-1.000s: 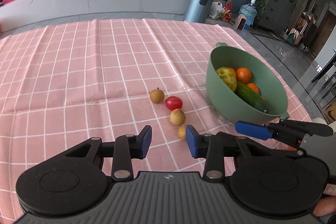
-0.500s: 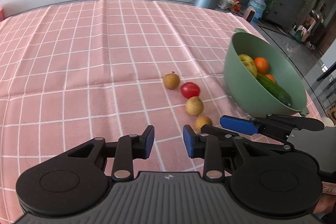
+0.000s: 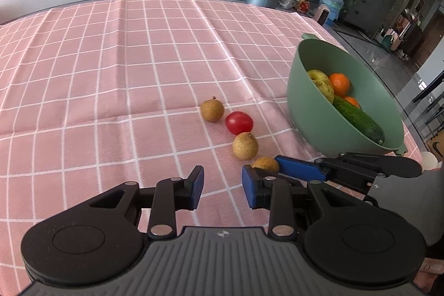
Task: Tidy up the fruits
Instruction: 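Grasp a brown kiwi with the left tool while the right tool grasps another kiwi, then carry both kiwis into the colander and open both tools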
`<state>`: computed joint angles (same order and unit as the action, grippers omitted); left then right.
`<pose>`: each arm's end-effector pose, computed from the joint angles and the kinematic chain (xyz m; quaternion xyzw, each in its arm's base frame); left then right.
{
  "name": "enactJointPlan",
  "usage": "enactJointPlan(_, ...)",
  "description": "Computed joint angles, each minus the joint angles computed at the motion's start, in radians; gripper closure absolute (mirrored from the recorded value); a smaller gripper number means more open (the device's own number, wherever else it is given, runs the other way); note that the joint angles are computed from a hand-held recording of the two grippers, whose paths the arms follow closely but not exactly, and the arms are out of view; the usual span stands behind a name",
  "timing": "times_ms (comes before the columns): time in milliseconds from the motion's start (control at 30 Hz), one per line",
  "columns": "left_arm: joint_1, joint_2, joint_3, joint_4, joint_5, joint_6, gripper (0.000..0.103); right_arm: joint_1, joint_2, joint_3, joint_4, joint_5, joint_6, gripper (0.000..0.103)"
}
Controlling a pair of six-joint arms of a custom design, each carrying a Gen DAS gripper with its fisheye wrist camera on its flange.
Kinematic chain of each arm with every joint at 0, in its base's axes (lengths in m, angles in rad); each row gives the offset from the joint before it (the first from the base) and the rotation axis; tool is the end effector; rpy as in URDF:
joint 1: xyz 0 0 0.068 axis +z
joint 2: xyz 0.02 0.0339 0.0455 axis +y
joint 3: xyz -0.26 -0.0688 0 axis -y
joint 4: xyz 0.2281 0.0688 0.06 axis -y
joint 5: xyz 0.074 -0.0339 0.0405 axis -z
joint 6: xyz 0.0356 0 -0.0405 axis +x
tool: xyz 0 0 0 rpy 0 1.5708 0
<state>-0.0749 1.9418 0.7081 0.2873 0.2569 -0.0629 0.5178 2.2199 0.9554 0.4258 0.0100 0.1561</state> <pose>0.3082 -0.0322 0.0724 0.0450 0.9436 -0.1426 0.2955 0.3272 0.1860 0.0397 -0.1662 0.9188 0.1139 0.3393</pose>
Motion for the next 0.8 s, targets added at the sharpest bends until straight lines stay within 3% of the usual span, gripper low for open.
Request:
enactJointPlan(267,-0.063,0.086,0.080,0.026,-0.036,-0.050,0.066,-0.001,-0.027,-0.028,-0.010,0.107,0.001,0.082)
enactJointPlan(500,-0.113,0.148,0.133,0.032,-0.106,-0.056,0.066,-0.031,-0.016,-0.018,-0.025,0.077,0.039,0.082)
enactJointPlan(633,-0.128,0.151,0.127,0.047,-0.124,-0.036,0.074,-0.039,-0.015,-0.022,-0.021,0.061,0.046,0.082)
enactJointPlan(800,-0.135,0.133,0.103,0.061,-0.129,-0.032,0.075,-0.038,-0.019,-0.025,-0.022,0.058,0.047,0.082)
